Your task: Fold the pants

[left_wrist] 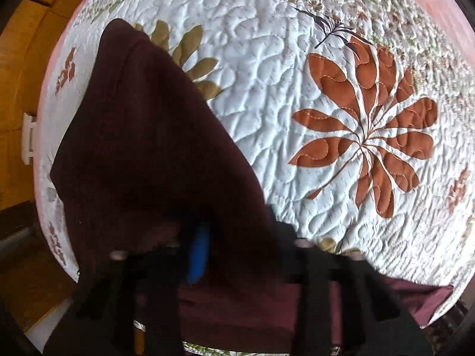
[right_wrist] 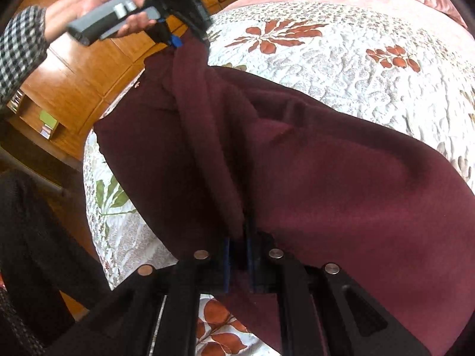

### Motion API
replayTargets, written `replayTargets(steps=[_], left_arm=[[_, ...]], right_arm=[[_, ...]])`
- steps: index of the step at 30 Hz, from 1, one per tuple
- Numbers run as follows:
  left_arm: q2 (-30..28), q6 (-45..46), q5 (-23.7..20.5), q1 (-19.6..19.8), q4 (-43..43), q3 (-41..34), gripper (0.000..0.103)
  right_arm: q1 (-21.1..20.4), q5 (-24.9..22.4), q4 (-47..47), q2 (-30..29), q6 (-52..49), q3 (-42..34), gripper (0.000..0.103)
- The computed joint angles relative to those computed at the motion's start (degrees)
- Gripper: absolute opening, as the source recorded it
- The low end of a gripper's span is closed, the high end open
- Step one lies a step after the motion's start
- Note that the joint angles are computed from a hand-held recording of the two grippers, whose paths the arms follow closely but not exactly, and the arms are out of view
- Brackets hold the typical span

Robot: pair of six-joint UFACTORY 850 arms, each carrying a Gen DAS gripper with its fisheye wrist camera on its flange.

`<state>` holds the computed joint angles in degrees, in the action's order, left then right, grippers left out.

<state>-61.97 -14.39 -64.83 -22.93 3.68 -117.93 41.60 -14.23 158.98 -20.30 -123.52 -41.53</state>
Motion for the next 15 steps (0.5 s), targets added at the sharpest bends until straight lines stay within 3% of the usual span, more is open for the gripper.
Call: replayTargets(steps=[2,5,10,13,15], left_arm=[[3.48,0.88,4.1,1.27,-2.21,4.95,0.017],[12.3,2.71,13.9,2.86,-5.03,16.94,0.015],[31.67,4.46,36.29,4.47,-4.97,42.44,0.015],[40.55,-0.92,45.71,4.38,-2.25,53.8,0.015],[44.75,-10.23,50.26,4.19,4.93,60.38,0.015]], right_arm=[[-0.13,-0.09,-0.27,0.18,0.34,0.16,0.009],[-0.08,0.69,0.45,0.75,-0.37,0.33,0.009],[0.01,1.82,1.03,1.65,-0.43,0.71,0.01],[0.43,3.02,2.56,2.37,-2.05,0.87,0.01],[0.83,4.05,3.85,2.63,-3.33,0.76,0.01]])
